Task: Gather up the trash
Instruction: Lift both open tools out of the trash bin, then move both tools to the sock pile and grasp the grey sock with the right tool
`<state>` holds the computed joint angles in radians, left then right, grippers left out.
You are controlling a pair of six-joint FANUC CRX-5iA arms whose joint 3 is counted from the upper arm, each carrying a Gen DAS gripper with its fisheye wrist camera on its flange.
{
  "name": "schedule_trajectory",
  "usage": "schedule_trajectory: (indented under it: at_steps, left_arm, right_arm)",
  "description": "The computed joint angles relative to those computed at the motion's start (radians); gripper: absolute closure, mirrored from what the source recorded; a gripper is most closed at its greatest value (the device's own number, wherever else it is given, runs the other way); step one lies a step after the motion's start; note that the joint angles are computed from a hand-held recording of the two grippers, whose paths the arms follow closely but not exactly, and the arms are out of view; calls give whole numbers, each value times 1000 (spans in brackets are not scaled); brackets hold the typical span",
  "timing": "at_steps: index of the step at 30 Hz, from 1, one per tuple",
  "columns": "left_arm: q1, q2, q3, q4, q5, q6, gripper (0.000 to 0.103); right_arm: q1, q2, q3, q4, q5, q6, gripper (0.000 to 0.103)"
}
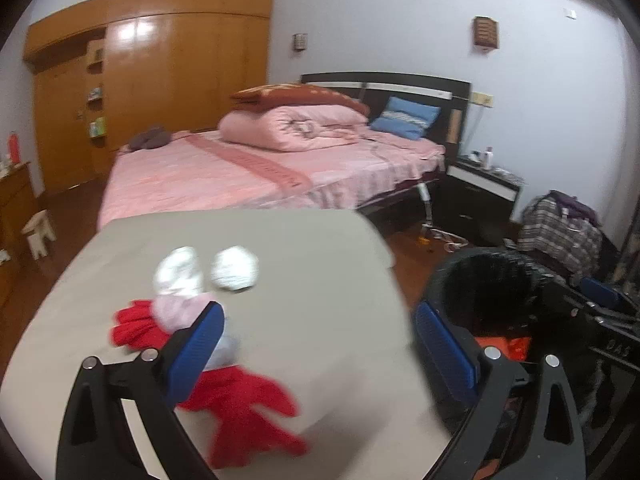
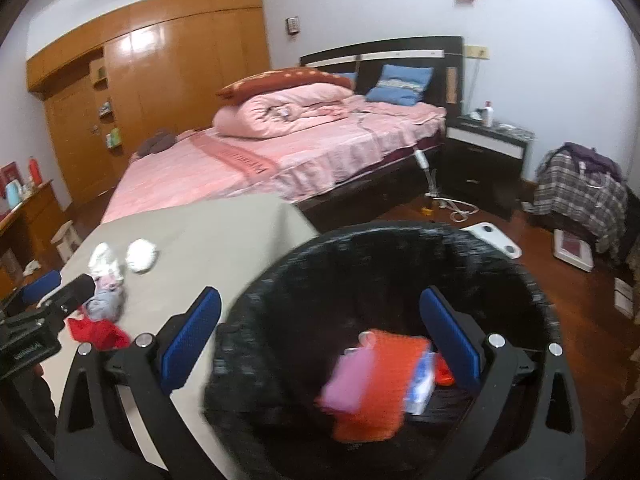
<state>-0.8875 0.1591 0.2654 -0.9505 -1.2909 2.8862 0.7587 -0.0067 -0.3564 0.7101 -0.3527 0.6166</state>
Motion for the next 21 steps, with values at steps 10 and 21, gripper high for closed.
schedule_trajectory:
  at_steps: [10, 21]
  left_arm:
    - [3, -102, -148, -6, -136, 95, 8]
    - [56, -201, -290, 13, -186, 167, 10]
  right_arm:
    - [125, 78, 95, -116, -9, 133, 6]
    - [209, 209, 252, -253, -40, 296, 6]
